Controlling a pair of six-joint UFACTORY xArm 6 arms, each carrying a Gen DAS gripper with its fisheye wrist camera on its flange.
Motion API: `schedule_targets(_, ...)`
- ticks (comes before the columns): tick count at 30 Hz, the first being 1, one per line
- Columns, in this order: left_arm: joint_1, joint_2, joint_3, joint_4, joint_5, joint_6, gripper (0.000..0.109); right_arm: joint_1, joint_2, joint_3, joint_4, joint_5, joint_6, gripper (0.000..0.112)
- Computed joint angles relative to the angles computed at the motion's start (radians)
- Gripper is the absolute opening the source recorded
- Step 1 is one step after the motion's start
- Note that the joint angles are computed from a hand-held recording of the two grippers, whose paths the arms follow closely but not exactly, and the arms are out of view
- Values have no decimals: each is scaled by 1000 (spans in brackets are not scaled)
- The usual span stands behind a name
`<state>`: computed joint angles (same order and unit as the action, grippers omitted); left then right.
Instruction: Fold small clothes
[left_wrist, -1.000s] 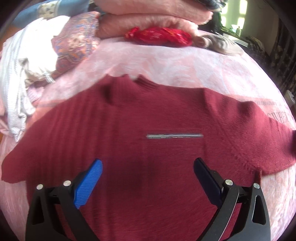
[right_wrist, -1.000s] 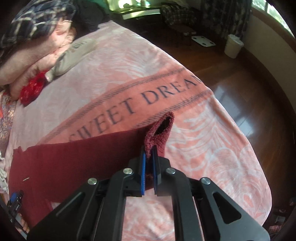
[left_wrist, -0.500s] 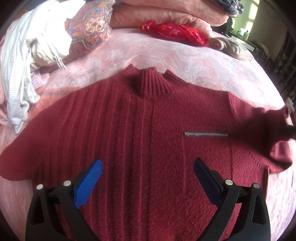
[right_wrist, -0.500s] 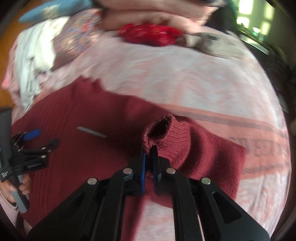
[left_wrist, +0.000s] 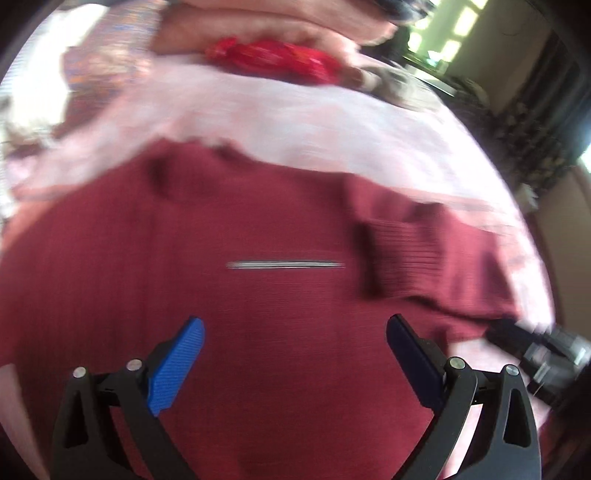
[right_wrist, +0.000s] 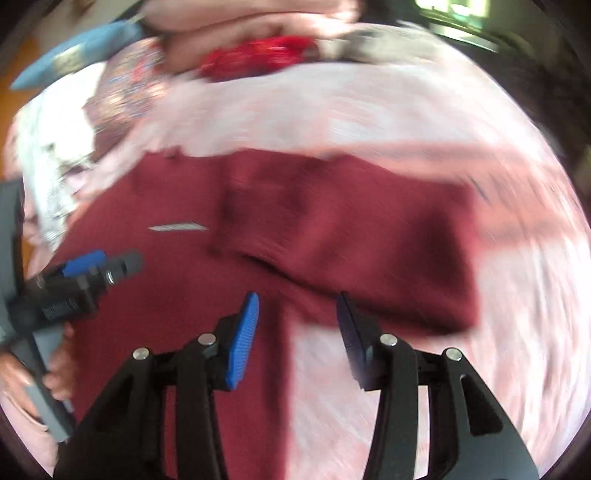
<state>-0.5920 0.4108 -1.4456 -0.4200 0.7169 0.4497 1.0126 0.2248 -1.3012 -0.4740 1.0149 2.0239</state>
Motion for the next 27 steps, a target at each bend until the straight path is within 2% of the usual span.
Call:
schedule_targets(6, -110, 126, -144, 39, 72, -107, 98, 143, 5, 24, -54, 118, 329, 45)
schedule_targets(9, -149, 170, -183, 91, 68, -164, 96, 161, 16, 17, -48, 158, 367, 48)
schedule_targets(11, -165, 181, -187, 88, 66, -170, 84, 156, 3, 45, -95, 115, 387, 48)
schedule_targets(13, -182, 178, -173, 125, 25, -203, 66, 152, -9, 78, -128, 70, 422, 49)
schedule_targets(14, -193, 171, -157, 149, -5, -219, 63, 147, -14, 93, -124, 53, 427, 49)
schedule_targets(16, -201, 163, -148, 153, -17, -235, 47, 155, -27, 113, -111, 56, 447, 49)
schedule_targets(17, -206, 161, -148, 150, -18, -243, 44, 160, -28, 112, -109, 69, 457, 49)
schedule_targets(19, -208, 161, -156, 107, -8, -210, 17, 168, -36, 112, -121, 89, 471, 49)
schedule_targets(21, -200, 155, -163, 47, 17, -192, 17, 178, -42, 111, -141, 107, 489, 51)
schedule_targets(27, -156, 40, -58, -64, -89, -69, 15, 166, -22, 86, -147, 100, 462, 51)
